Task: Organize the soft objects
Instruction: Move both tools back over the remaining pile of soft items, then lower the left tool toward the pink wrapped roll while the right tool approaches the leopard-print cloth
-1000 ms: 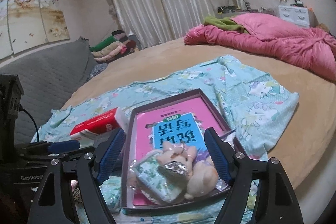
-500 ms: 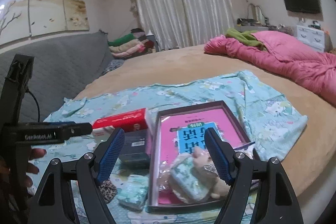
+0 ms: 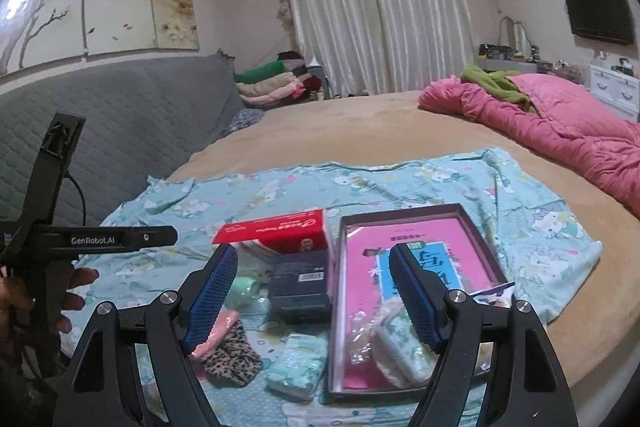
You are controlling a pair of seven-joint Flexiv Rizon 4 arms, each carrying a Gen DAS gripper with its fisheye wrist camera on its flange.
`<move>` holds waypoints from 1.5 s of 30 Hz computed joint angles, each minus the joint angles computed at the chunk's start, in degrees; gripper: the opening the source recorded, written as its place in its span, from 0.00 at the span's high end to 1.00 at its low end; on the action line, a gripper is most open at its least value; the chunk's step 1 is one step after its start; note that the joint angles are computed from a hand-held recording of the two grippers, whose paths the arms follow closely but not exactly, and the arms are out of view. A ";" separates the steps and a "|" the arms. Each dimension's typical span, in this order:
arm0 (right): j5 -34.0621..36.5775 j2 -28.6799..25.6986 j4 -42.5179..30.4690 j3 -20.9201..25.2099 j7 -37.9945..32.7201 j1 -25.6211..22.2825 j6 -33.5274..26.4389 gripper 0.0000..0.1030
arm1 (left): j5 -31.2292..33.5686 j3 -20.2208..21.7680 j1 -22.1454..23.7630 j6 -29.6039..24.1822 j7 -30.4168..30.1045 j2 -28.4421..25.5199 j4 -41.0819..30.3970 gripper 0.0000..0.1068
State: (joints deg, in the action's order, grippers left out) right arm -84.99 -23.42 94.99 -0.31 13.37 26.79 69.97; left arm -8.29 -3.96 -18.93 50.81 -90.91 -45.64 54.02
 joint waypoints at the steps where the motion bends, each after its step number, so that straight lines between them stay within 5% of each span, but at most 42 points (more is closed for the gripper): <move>1: 0.32 -0.15 -0.11 0.14 -0.50 0.09 0.00 0.23 | 0.05 0.10 0.13 0.20 -0.07 0.24 0.42 0.41; 12: 6.23 -2.53 -1.96 0.06 -8.90 2.77 0.08 0.23 | -0.84 -0.13 1.96 1.25 -0.47 1.96 4.61 0.41; 20: 18.62 -4.70 -2.92 0.78 -22.41 5.22 -3.57 0.23 | -1.85 -0.93 2.30 -0.64 0.77 1.16 5.19 0.41; 34: 34.42 -8.90 -5.86 1.03 -39.98 8.96 -4.87 0.23 | -3.91 -2.25 1.97 -7.78 3.19 -2.58 2.57 0.41; 45: 41.39 -11.25 -7.85 0.61 -46.22 10.53 -5.48 0.23 | -3.82 -2.08 1.03 -12.27 3.33 -5.86 -0.77 0.42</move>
State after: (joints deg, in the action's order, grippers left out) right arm -43.60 -34.67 87.15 0.30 -32.84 37.32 64.48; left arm -12.11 -6.04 -17.90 38.54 -87.58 -51.50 53.24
